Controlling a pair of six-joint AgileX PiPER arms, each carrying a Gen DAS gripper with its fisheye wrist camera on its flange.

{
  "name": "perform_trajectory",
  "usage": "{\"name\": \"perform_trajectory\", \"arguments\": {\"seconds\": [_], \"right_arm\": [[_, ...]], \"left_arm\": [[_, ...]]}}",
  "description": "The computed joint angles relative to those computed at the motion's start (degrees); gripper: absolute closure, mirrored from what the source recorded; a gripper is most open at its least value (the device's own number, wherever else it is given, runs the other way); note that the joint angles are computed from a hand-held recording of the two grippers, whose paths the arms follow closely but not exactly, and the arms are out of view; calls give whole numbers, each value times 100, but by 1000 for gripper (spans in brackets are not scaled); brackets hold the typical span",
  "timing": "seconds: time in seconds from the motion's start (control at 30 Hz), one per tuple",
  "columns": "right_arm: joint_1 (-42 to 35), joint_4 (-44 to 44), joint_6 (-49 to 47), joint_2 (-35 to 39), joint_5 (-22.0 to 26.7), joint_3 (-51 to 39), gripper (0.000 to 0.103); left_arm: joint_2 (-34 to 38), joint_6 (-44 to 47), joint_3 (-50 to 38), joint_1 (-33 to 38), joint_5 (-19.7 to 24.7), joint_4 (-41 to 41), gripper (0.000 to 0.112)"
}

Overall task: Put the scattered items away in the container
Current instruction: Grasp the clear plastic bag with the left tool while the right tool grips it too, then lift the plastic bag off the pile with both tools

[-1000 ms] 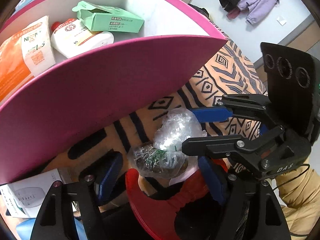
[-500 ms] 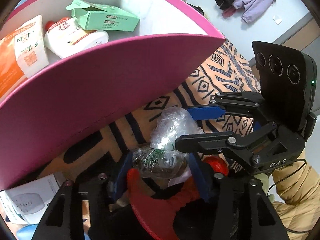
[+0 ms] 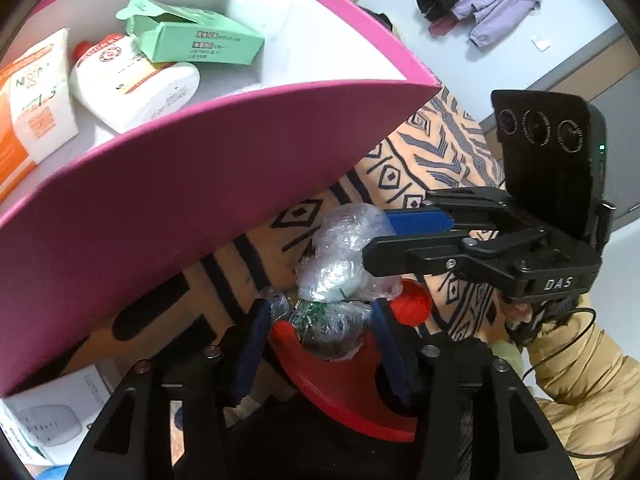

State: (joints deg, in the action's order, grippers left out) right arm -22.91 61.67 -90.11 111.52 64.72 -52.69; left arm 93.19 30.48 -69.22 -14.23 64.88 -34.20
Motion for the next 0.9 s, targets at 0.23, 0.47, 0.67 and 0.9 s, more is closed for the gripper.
{"name": "perform_trajectory", "arguments": {"seconds": [0.23,0.47,0.67,0.9], "right_arm": [[-94,-115,56,-53,-77,43,76],[-75,-190,-50,-313,-340,236,55],[11,-325,-125,-239,-360,156,38],[141,-338,-330,-196,-476,185,59]], "left_arm": [[2,129,-133,-32,138,135,65],[-216,181,-121,10,180,318,69],[-437,385,-92,-64,209,500,70],[-480,415,-228,-62,365,677,70]]}}
